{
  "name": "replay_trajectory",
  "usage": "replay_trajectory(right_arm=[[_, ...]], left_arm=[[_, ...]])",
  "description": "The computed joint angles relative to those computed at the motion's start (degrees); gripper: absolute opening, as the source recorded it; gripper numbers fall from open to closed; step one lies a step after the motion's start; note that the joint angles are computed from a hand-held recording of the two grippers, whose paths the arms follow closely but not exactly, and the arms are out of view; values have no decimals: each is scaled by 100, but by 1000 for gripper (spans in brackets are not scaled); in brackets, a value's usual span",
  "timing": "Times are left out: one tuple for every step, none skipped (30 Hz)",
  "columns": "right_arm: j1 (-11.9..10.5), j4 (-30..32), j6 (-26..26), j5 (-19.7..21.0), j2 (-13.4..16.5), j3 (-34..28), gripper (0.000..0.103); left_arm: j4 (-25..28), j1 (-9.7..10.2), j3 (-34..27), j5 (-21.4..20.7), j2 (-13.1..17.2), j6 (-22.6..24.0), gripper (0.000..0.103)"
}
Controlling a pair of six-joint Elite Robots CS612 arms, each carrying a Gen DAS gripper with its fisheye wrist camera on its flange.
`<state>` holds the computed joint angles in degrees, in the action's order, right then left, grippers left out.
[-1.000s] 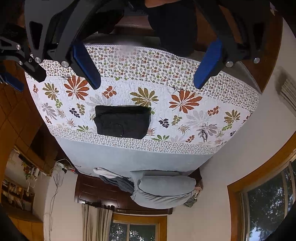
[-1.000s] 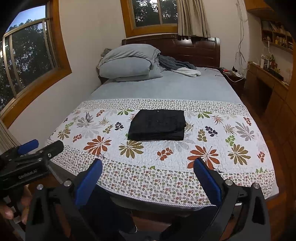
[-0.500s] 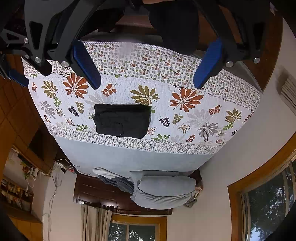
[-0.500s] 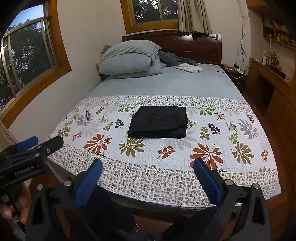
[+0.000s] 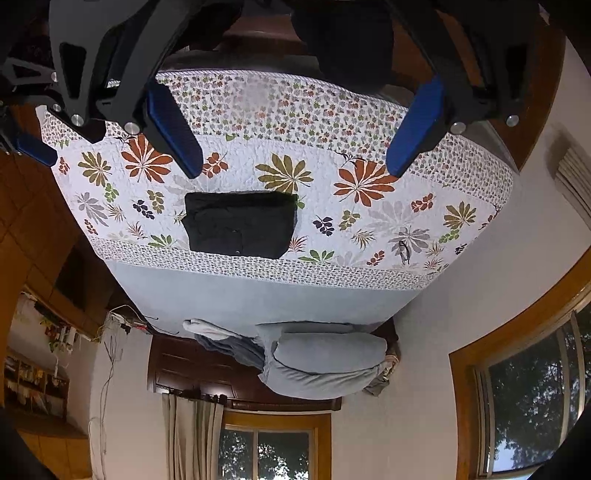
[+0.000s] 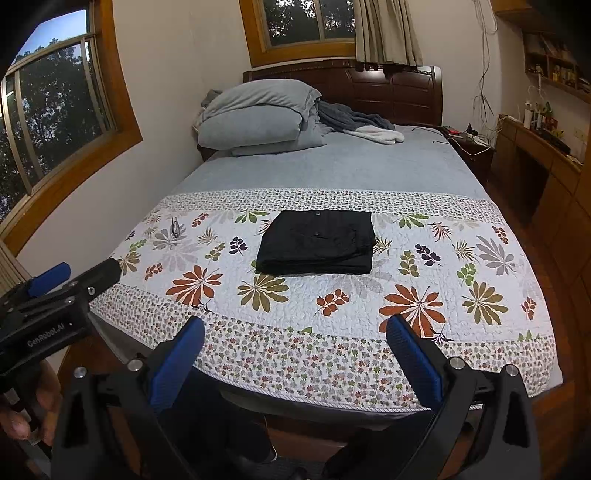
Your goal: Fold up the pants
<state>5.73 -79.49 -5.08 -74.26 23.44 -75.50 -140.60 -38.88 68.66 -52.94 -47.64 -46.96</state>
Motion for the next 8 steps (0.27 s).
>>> replay_trajectory(right_arm=[[-1, 0, 2, 6, 0, -3, 99], [-1, -7, 0, 9, 2, -2, 99], [-2, 0, -8, 7, 1, -4, 99], [-2, 0, -8, 7, 1, -4, 99], [1, -15, -6, 8, 7, -7, 99], [1, -15, -6, 8, 7, -7, 99], [3, -23, -5, 10, 9, -5, 99], [4, -14, -4, -2, 7, -9, 99]], left_arm=[[-7, 13, 1, -87, -7, 0, 100], [32, 14, -9, -113, -8, -31, 100], [77, 17, -13, -128, -13, -82, 100], [62, 14, 0, -126, -19, -90, 100], [42, 11, 12, -121, -25, -69, 100], [39, 7, 25, -111, -32, -69, 100], [37, 7, 30, -115, -36, -76, 100], [33, 9, 35, -132, -40, -91, 100]])
